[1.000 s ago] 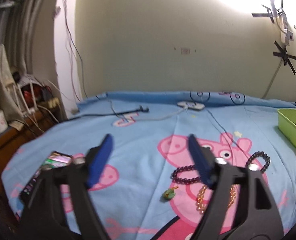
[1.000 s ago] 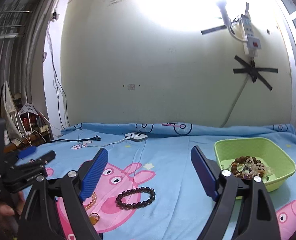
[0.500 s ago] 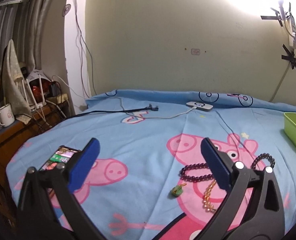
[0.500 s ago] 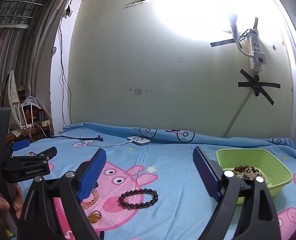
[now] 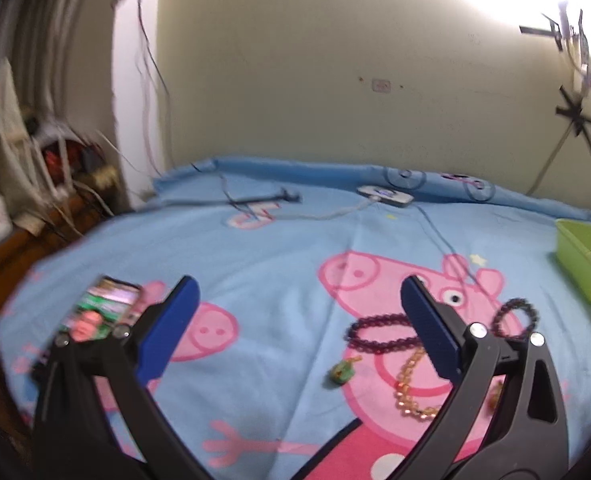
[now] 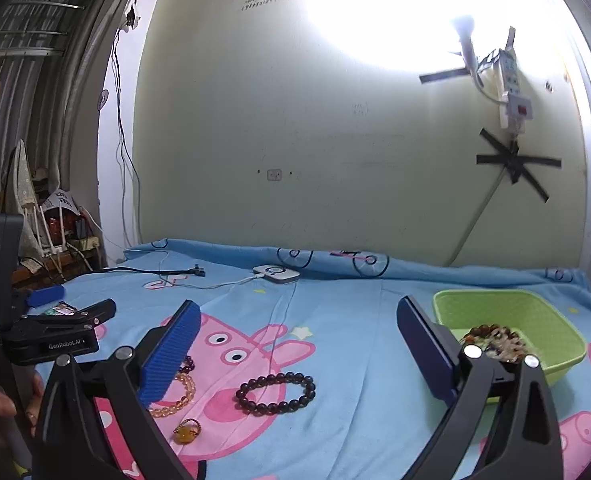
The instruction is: Organize jewelry
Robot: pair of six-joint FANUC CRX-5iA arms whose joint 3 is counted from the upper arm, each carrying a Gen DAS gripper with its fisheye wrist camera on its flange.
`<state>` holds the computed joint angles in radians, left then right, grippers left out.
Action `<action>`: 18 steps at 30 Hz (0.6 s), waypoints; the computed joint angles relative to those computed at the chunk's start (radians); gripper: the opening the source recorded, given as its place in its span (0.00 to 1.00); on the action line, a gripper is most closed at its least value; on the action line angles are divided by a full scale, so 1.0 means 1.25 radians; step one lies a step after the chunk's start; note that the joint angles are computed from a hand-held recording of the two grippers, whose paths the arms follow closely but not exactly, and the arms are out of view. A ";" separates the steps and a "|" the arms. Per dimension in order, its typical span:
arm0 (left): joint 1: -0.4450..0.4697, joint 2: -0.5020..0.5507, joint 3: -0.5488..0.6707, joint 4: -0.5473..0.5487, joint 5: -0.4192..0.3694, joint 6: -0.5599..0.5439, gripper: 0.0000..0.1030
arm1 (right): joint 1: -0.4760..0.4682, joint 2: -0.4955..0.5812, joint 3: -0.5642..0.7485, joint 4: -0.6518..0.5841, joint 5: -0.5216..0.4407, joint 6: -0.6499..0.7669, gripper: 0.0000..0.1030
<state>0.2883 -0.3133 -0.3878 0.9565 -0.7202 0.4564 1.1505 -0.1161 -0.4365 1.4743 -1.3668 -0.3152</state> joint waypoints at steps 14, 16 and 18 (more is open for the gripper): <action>0.090 0.210 0.247 -0.091 -0.505 0.014 0.80 | -0.042 -0.076 0.044 -0.306 0.211 0.107 0.29; 0.076 0.216 0.254 -0.114 -0.539 0.009 0.75 | -0.049 -0.085 0.049 -0.370 0.264 0.136 0.19; 0.065 0.215 0.256 -0.133 -0.553 -0.007 0.68 | -0.048 -0.087 0.058 -0.425 0.307 0.181 0.16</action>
